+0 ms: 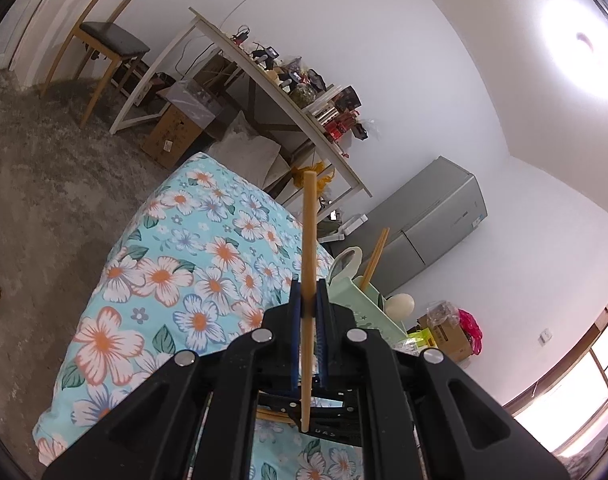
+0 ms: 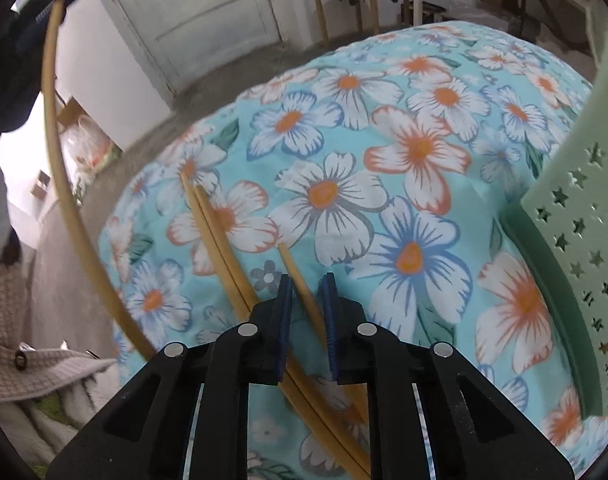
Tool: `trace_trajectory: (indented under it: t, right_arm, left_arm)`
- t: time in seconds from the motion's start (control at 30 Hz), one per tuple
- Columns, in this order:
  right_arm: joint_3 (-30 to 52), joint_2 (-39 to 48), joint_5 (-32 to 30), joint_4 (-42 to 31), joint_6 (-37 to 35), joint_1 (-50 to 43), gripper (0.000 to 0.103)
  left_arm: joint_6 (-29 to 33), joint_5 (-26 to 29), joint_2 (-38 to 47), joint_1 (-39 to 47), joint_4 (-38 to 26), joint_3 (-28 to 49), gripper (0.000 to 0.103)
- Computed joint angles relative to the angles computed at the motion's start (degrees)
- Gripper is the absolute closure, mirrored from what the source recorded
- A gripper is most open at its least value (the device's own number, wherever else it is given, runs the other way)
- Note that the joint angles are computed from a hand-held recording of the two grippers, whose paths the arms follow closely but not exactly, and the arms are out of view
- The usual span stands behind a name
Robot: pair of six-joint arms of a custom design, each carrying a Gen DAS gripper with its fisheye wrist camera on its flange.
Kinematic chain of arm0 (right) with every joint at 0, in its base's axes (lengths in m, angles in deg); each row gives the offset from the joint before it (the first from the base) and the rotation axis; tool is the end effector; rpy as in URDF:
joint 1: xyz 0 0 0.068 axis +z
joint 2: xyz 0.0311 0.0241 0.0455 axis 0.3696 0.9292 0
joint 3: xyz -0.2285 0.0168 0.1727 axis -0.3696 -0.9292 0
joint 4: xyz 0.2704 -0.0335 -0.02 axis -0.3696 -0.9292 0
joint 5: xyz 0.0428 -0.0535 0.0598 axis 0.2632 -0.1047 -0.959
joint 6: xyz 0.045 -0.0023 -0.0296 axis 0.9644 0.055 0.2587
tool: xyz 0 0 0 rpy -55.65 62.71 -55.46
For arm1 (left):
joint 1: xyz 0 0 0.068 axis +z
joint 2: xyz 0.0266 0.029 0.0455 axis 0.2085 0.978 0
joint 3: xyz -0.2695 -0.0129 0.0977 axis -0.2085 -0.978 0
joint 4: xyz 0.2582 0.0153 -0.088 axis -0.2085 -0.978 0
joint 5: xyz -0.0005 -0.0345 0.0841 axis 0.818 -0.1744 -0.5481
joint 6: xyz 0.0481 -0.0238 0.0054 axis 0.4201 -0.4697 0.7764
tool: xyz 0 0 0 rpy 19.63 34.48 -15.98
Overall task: Organize utensils
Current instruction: 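Carry the chopstick into the basket and open the left tool while the right grasps a chopstick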
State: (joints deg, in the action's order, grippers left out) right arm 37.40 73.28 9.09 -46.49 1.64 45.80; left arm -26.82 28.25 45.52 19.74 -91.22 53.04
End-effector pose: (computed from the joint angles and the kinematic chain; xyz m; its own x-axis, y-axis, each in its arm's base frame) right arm 0.3328 0.1589 0.1027 -0.6831 -0.5719 -0.4543 -0.6846 0.7180 0.1255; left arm 0.2533 0.0068 0.2696 -0.6862 -0.4198 -0.5941 0.2839 0.5974 -0.7500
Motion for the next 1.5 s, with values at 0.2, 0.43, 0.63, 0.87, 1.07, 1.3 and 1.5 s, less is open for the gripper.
trace_trajectory:
  t: [0.2,0.43,0.63,0.87,1.07,1.3,1.5]
  right_arm:
    - [-2.5,-1.4,2.7,3.7,1.2,1.1,0.098]
    - [-8.4,-10.9,1.1,7.2,2.7,-4.4,0.099]
    - [-15.1,-23.3,-0.1,10.4,4.3,-10.3,0.099]
    - [-23.5,-41.5,-6.5,12.1,8.3,-20.8,0.099]
    - [-27.1,-51.7,-13.9,12.3,11.4,-29.6,0.099]
    - [-29.3,-58.0,-21.7,13.0,14.7,-37.9,0.099]
    - [-30.6,-60.2,-24.4,11.3,13.3,-41.8,0.099]
  left_arm:
    - [0.1,-1.1,0.1,-1.2,0.0,0.3,0.097]
    - [0.1,-5.4,-0.2,-6.2,0.2,1.8,0.097]
    - [0.0,-9.9,0.7,-11.7,1.1,3.7,0.097]
    - [-1.0,-16.4,2.3,-18.3,3.2,8.1,0.097]
    - [-1.7,-23.2,6.6,-24.9,6.3,14.9,0.097]
    - [-1.1,-33.0,16.0,-31.4,9.0,25.4,0.097]
    - [2.4,-40.1,22.8,-34.8,9.0,31.0,0.097]
